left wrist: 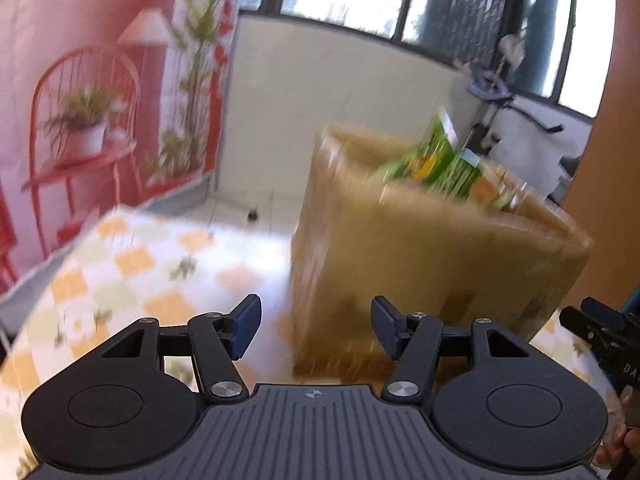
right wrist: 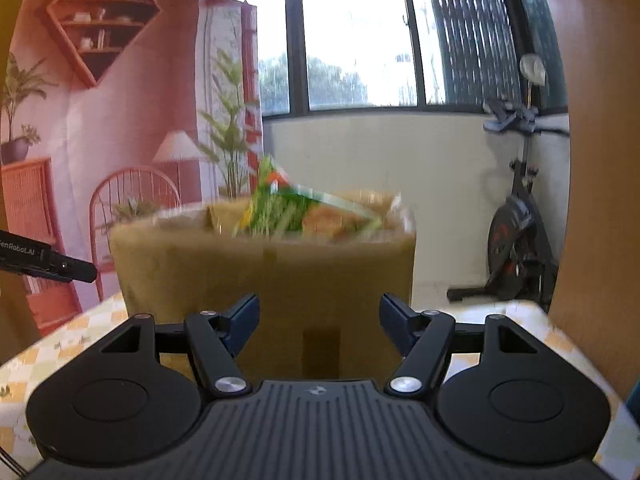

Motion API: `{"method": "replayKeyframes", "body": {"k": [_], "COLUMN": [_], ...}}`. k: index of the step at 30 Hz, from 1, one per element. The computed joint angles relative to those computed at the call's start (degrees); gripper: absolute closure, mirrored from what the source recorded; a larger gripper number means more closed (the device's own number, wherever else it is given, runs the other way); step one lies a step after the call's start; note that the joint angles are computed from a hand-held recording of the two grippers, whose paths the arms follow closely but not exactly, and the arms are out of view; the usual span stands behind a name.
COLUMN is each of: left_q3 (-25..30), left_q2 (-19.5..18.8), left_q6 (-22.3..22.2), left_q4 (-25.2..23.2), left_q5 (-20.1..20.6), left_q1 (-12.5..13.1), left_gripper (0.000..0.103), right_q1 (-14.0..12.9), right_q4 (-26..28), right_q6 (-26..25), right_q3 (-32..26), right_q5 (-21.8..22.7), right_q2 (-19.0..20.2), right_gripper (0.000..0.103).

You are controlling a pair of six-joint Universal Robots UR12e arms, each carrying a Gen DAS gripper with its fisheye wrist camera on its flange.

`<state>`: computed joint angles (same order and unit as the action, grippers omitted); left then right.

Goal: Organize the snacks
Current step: 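Reach both tools back down to the remaining snacks beside the box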

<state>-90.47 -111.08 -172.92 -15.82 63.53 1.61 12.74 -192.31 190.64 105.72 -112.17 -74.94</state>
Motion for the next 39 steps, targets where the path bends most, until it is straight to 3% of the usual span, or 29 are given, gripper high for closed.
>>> {"method": "replayKeyframes", "body": {"k": [9,16,26,33,39], "left_q3": [-3.0,-4.6,-5.6,-3.9,-3.3], "left_q2": [0.8,1.3,1.8,1.0,0.9], "left_q6": [0.2,-0.7,0.1,1.3,4.5], "left_q4": [-8.0,-9.7,-10.6,-12.6,-15.7], "left_q5": [2.6,3.8,3.4,1.7,-0.2], "left_q1": [0.7,0.8,0.1,-1.1,-2.6], "left_gripper": [0.040,0.040,0.040,0.040,0.040], "right_q1": [-0.6,-0.8,-0.6,-0.6,-0.6], "right_q4": [8.2,15.7,18.8,21.2,23.4], "right_q6": [6.1,9.7,7.9,5.4,5.5], "right_q3": [1.9,2.9,2.2,1.4,2.1], "right_q5": [2.6,3.7,6.3,6.8,7.1], "right_q2": [0.0,0.1,1.2,1.9,0.6], "right_gripper": [0.034,0.034,0.035,0.048,0.052]}}
